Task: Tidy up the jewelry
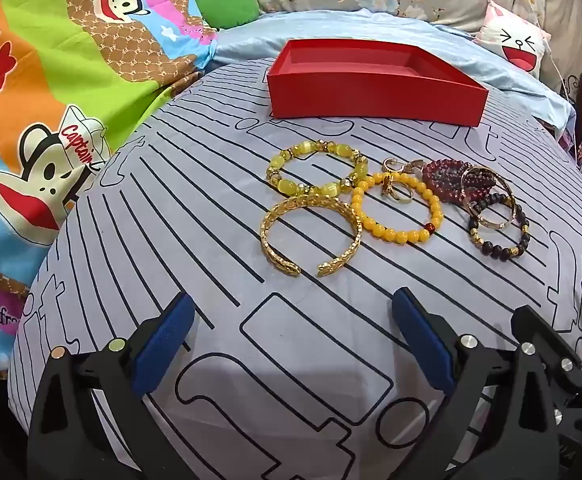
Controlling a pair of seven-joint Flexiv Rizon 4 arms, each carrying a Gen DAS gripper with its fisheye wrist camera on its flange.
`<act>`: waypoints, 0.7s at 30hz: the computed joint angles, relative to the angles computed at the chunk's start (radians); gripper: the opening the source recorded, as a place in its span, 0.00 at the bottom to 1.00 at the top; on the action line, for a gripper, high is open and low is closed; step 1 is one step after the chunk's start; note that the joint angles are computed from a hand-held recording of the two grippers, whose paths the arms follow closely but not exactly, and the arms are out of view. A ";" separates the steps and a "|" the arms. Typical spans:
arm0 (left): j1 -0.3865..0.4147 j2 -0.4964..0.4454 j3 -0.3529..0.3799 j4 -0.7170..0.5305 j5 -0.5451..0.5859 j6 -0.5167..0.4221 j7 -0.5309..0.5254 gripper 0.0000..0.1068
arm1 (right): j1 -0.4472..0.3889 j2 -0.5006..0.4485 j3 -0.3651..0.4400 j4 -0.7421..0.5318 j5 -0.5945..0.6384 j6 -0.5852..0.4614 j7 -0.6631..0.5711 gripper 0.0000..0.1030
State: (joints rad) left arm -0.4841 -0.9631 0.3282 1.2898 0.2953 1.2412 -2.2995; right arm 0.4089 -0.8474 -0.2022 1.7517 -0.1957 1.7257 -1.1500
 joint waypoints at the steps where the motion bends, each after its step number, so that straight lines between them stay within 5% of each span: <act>1: 0.000 0.000 0.000 0.000 0.000 0.001 0.000 0.88 | 0.001 0.000 -0.001 0.000 0.000 -0.002 0.000 0.94; 21: 0.006 0.000 -0.007 -0.004 0.005 -0.002 0.005 0.87 | -0.002 0.002 0.004 0.000 -0.003 -0.007 0.002 0.94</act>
